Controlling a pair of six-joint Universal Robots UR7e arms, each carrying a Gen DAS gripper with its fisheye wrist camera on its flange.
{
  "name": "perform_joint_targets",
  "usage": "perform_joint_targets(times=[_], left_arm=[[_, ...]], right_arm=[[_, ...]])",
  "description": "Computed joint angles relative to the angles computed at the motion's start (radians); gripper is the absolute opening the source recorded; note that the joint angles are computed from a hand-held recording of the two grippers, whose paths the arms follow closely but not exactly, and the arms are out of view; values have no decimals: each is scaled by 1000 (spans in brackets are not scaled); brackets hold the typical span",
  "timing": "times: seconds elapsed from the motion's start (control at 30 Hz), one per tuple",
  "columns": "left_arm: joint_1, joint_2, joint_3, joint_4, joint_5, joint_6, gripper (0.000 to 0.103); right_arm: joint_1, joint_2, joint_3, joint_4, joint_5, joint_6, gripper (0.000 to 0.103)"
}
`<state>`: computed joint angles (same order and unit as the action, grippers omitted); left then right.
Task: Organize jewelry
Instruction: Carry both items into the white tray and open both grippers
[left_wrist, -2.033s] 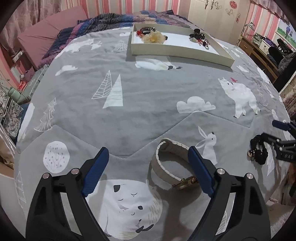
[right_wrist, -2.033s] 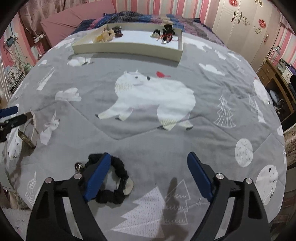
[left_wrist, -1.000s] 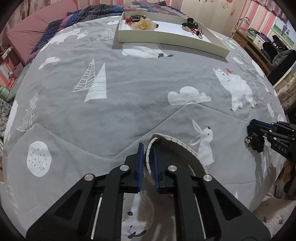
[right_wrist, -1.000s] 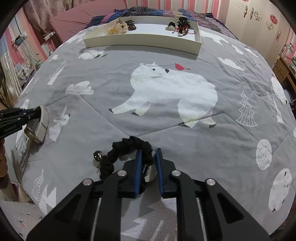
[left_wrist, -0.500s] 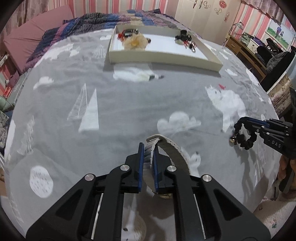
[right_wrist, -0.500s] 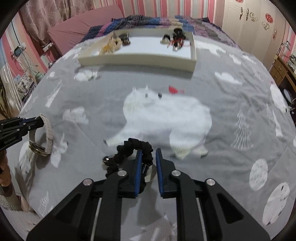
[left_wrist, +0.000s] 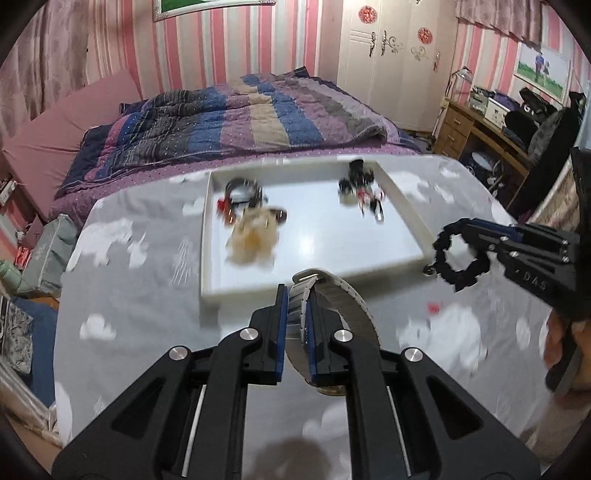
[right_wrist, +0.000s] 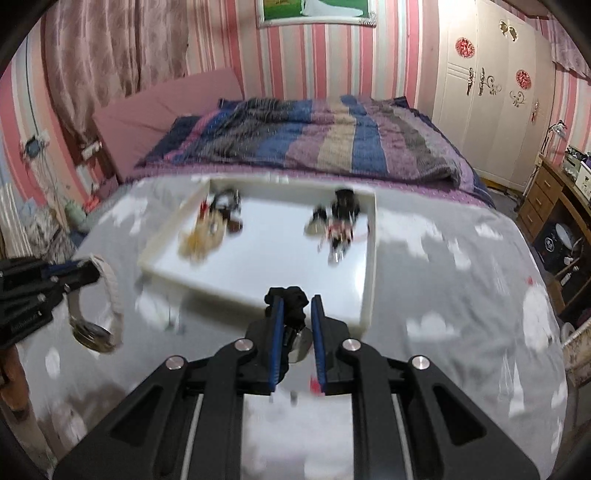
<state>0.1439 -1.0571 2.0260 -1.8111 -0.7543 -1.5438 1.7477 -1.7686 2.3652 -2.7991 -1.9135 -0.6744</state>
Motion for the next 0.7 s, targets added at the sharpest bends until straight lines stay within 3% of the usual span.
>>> perform_joint_targets(times=[0.1, 0.4, 0.5, 0.7], left_arm=[[72, 5, -8, -79, 38, 58, 7], [290, 100, -17, -427, 30, 317, 8], [335, 128, -28, -444, 30, 337, 8], [367, 147, -43, -328, 66, 261, 7]], right_arm=[[5, 100, -42, -51, -15, 28, 15], [-58, 345, -154, -164, 3, 52, 15], [-79, 396, -170, -200, -16, 45, 15], [-97, 454, -174, -268, -107, 40, 15]])
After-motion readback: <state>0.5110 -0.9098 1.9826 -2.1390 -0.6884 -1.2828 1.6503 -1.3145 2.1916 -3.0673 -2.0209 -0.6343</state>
